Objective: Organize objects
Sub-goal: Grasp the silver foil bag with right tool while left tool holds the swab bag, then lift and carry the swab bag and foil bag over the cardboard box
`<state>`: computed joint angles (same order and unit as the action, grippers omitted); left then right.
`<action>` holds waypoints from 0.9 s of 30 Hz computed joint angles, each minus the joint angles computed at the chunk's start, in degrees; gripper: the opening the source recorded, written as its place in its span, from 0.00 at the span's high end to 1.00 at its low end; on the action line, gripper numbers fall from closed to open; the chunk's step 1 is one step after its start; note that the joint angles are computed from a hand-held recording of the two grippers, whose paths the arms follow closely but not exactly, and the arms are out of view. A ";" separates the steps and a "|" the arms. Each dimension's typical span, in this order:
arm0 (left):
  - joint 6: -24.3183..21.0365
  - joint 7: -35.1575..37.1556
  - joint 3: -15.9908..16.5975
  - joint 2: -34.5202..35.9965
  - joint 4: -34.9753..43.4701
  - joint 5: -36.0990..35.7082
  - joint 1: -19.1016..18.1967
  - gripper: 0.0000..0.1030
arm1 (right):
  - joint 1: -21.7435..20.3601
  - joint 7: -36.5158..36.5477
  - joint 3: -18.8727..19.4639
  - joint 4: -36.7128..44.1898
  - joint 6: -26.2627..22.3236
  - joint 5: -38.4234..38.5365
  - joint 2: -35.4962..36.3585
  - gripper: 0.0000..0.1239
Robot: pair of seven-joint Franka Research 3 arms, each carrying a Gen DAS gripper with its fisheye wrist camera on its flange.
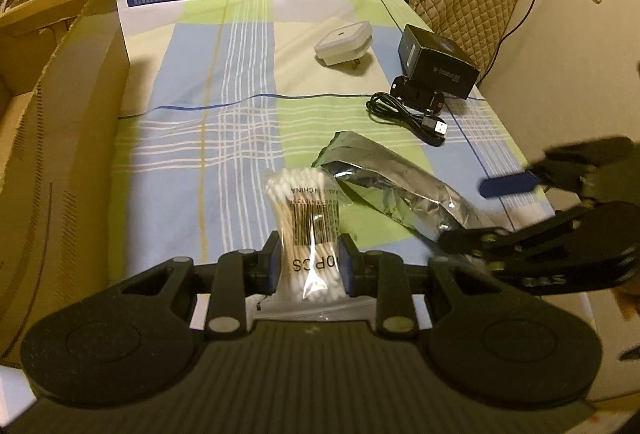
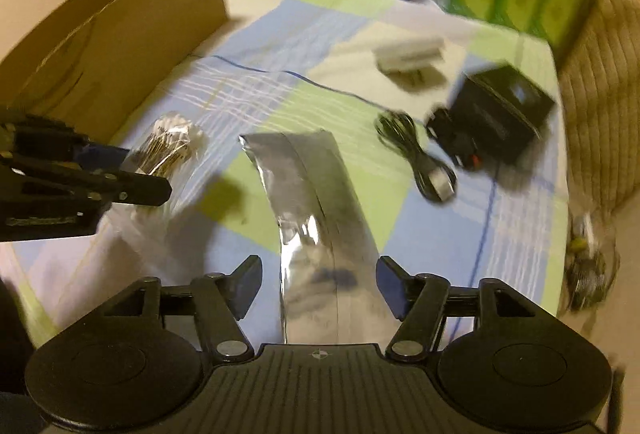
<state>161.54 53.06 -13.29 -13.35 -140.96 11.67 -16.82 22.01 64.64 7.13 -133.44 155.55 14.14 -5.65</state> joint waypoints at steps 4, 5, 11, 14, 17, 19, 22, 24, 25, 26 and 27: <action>0.14 0.65 0.42 -0.30 -0.16 -0.73 -0.25 0.76 | 0.16 0.22 0.43 3.41 -0.57 -3.60 4.62 0.50; 0.16 0.64 0.41 -0.30 -0.14 -0.78 -0.21 0.76 | 0.16 0.61 0.35 4.38 -0.97 -4.24 5.74 0.50; 0.24 1.08 0.53 -0.19 -0.22 -1.57 -0.32 0.76 | 0.42 7.09 -0.24 5.38 -2.03 -11.34 7.01 0.65; 0.02 1.25 0.56 -0.33 -0.36 -1.96 -0.51 0.76 | 0.35 8.43 -0.19 4.46 -2.24 -11.02 5.92 0.68; -0.29 1.29 0.48 -0.80 -0.52 -2.31 -0.71 0.76 | 0.38 11.17 0.06 2.40 -1.36 -10.18 3.65 0.70; -0.53 1.29 0.46 -1.14 -0.61 -2.54 -0.89 0.76 | 0.28 13.29 0.19 0.56 -0.51 -7.88 1.45 0.70; -0.83 1.84 0.86 -1.99 -0.76 -3.87 -1.57 0.76 | 0.02 17.80 0.64 -2.25 1.00 -5.73 -2.35 0.70; -1.37 1.54 0.52 -2.97 -0.78 -3.54 -1.46 0.76 | -0.17 20.45 0.98 -3.75 1.57 -4.46 -4.85 0.70; -1.60 1.50 0.45 -3.38 -0.71 -3.51 -1.55 0.76 | -0.39 22.13 1.38 -4.63 1.93 -4.49 -6.21 0.70; -1.85 1.51 0.43 -3.95 -0.73 -3.57 -1.73 0.76 | -0.70 23.82 1.91 -5.24 2.00 -4.98 -7.38 0.70; -2.03 1.45 0.32 -4.52 -0.75 -3.48 -1.84 0.76 | -0.87 25.02 2.23 -5.62 1.91 -5.22 -8.41 0.70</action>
<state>159.51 54.51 -12.97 -17.88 -141.71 8.19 -18.66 21.14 89.66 9.36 -139.07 157.45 8.92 -14.06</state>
